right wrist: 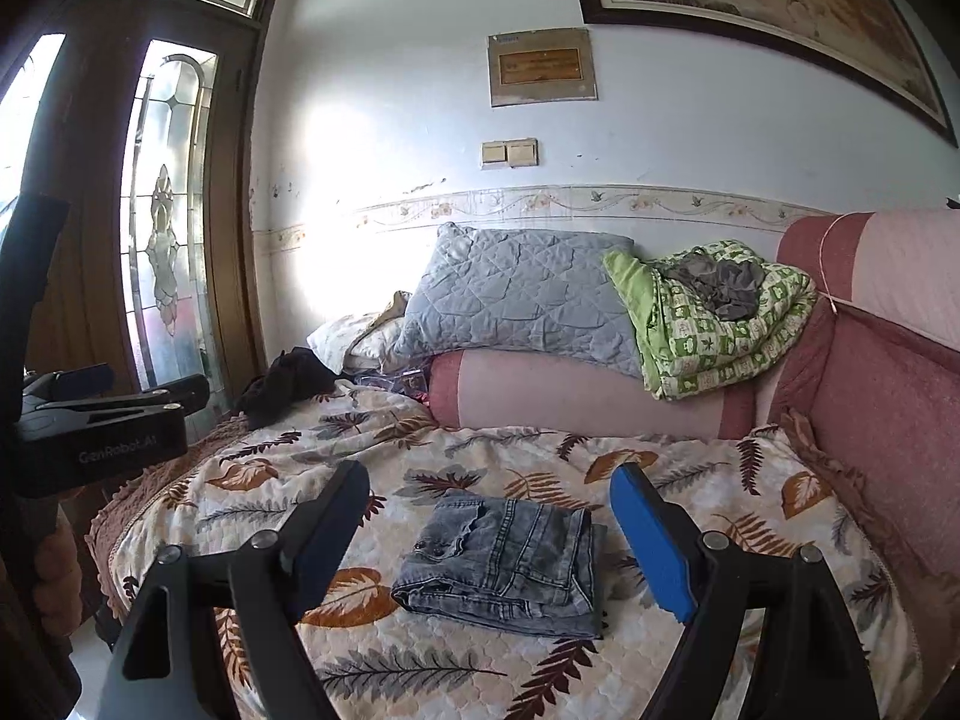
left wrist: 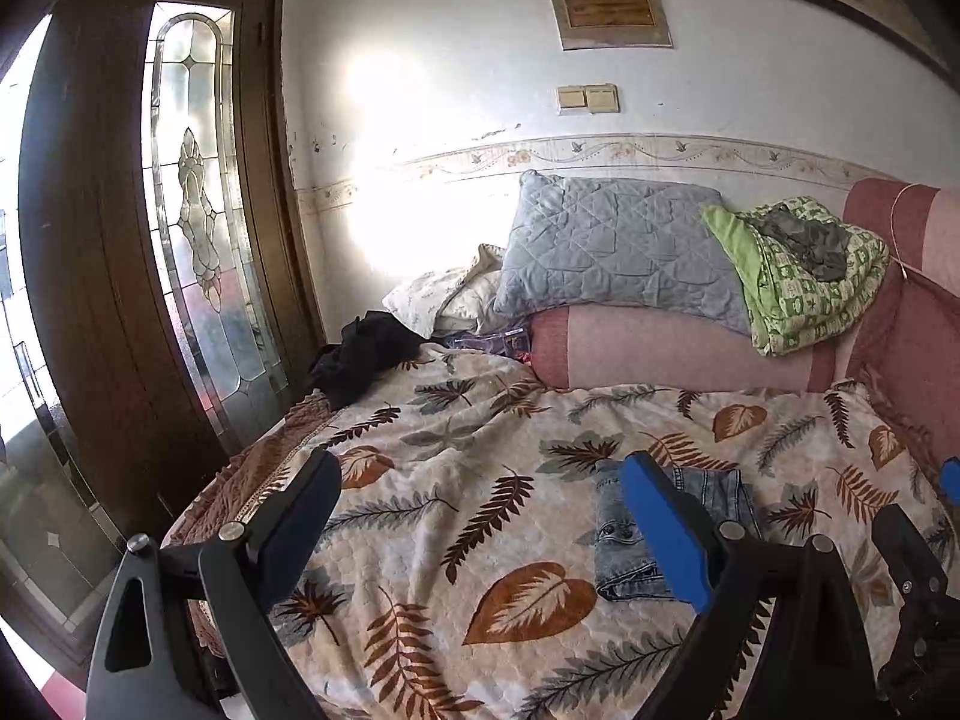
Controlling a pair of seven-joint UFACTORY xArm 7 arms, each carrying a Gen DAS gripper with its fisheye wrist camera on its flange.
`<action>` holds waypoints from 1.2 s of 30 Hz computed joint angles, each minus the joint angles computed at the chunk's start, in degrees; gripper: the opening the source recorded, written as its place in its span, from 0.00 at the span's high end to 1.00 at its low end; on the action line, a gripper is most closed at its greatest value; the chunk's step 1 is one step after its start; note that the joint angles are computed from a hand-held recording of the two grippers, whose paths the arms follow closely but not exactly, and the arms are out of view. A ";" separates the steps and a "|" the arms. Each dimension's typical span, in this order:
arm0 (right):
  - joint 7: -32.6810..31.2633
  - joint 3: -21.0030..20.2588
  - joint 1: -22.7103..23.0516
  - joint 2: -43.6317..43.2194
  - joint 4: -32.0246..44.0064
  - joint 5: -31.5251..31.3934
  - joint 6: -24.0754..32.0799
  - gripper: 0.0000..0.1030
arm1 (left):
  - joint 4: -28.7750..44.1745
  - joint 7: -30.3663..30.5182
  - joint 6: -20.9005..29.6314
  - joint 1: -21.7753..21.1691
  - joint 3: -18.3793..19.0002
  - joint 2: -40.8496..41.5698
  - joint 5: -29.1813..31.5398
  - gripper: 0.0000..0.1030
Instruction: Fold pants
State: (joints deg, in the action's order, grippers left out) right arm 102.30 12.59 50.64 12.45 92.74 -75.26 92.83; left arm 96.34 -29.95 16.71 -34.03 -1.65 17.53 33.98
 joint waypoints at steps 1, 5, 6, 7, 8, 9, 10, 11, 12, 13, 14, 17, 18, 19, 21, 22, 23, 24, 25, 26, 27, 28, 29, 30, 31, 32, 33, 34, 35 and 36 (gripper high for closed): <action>-0.30 -0.04 -0.10 0.31 0.32 0.15 -0.18 0.17 | -0.17 -0.14 -0.20 0.12 0.10 -0.08 -0.05 0.08; -1.27 -0.49 -0.09 1.51 1.60 0.62 -1.18 0.17 | -1.11 -1.45 -1.30 0.39 0.83 -0.75 0.66 0.08; -1.55 -0.67 0.03 1.81 1.93 0.63 -1.32 0.17 | -1.35 -1.74 -1.56 0.48 0.93 -0.92 0.92 0.08; -1.92 -0.86 0.13 1.95 2.21 0.64 -1.51 0.17 | -1.44 -1.67 -1.65 0.68 0.86 -1.01 0.96 0.08; -2.25 -1.03 0.27 2.21 2.54 0.58 -1.62 0.17 | -1.58 -1.74 -1.75 0.81 0.86 -1.11 1.08 0.08; -2.60 -1.22 0.46 2.51 2.98 0.46 -1.60 0.17 | -1.75 -2.12 -1.85 0.76 0.99 -1.26 1.45 0.08; -2.91 -1.40 0.73 2.84 3.46 0.27 -1.43 0.17 | -1.94 -2.62 -2.10 0.73 1.20 -1.39 1.95 0.08; -3.26 -1.61 1.00 3.17 3.93 0.09 -1.24 0.17 | -2.13 -3.06 -2.31 0.72 1.36 -1.51 2.45 0.08; -3.70 -1.82 1.28 3.48 4.35 -0.06 -1.04 0.17 | -2.09 -3.26 -2.28 0.76 1.36 -1.53 2.73 0.08; -4.18 -2.02 1.55 3.79 4.77 -0.19 -0.83 0.17 | -2.10 -3.35 -2.32 0.86 1.30 -1.55 2.90 0.08; -4.62 -2.23 1.83 4.10 5.21 -0.28 -0.62 0.17 | -2.11 -3.34 -2.42 0.99 1.20 -1.58 2.99 0.08; -5.65 -2.86 2.63 4.85 6.33 -0.59 -0.10 0.17 | -2.46 -4.55 -2.77 0.88 1.62 -1.93 4.26 0.08; -5.76 -3.05 2.83 4.92 6.43 -0.69 -0.06 0.17 | -2.55 -4.66 -2.92 1.01 1.55 -2.01 4.44 0.08; -5.92 -3.20 3.01 5.10 6.75 -0.79 -0.02 0.17 | -2.65 -4.76 -3.01 1.13 1.51 -2.12 4.62 0.08; -6.00 -3.43 3.18 4.95 6.64 -0.80 -0.17 0.17 | -2.72 -5.07 -3.02 1.22 1.39 -2.28 4.93 0.08; -6.12 -3.49 3.26 5.03 6.77 -0.80 -0.13 0.17 | -2.77 -5.21 -3.10 1.28 1.36 -2.33 5.09 0.08; -6.12 -3.56 3.31 5.03 6.77 -0.78 -0.15 0.17 | -2.88 -5.48 -3.17 1.24 1.40 -2.42 5.42 0.08; -6.26 -3.60 3.34 5.02 6.77 -0.74 -0.19 0.17 | -2.99 -5.46 -3.24 1.34 1.28 -2.50 5.47 0.08; -6.26 -3.63 3.37 5.04 6.82 -0.70 -0.19 0.17 | -3.00 -5.33 -3.22 1.45 1.10 -2.51 5.39 0.08; -6.23 -3.67 3.41 5.03 6.78 -0.74 -0.22 0.17 | -3.06 -5.24 -3.27 1.53 1.00 -2.56 5.39 0.08; -6.30 -3.69 3.45 5.02 6.78 -0.79 -0.21 0.17 | -3.11 -5.38 -3.29 1.48 1.05 -2.62 5.61 0.08; -6.42 -3.70 3.48 5.02 6.80 -0.82 -0.22 0.17 | -3.12 -5.45 -3.24 1.49 1.01 -2.64 5.66 0.08; -6.49 -3.71 3.50 5.04 6.83 -0.85 -0.25 0.17 | -3.17 -5.43 -3.28 1.55 0.92 -2.66 5.63 0.08; -6.57 -3.72 3.54 5.09 6.90 -0.90 -0.24 0.17 | -3.14 -5.64 -3.27 1.51 0.96 -2.64 5.74 0.08; -6.63 -3.73 3.58 5.10 6.94 -0.96 -0.23 0.17 | -3.12 -5.88 -3.24 1.47 1.01 -2.67 5.87 0.08; -6.71 -3.75 3.61 5.07 6.93 -1.01 -0.23 0.17 | -3.15 -6.26 -3.26 1.40 1.13 -2.73 6.11 0.08; -6.74 -3.77 3.65 5.05 6.90 -1.07 -0.17 0.17 | -3.15 -6.30 -3.33 1.50 1.06 -2.76 6.10 0.08; -6.79 -3.77 3.66 5.01 6.85 -1.10 -0.17 0.17 | -3.18 -6.50 -3.37 1.50 1.10 -2.81 6.24 0.08; -6.79 -3.76 3.61 4.97 6.82 -1.06 -0.25 0.17 | -3.17 -6.73 -3.34 1.50 1.16 -2.87 6.42 0.08; -6.77 -3.74 3.63 4.91 6.75 -1.08 -0.26 0.17 | -3.20 -6.83 -3.44 1.60 1.15 -2.91 6.49 0.08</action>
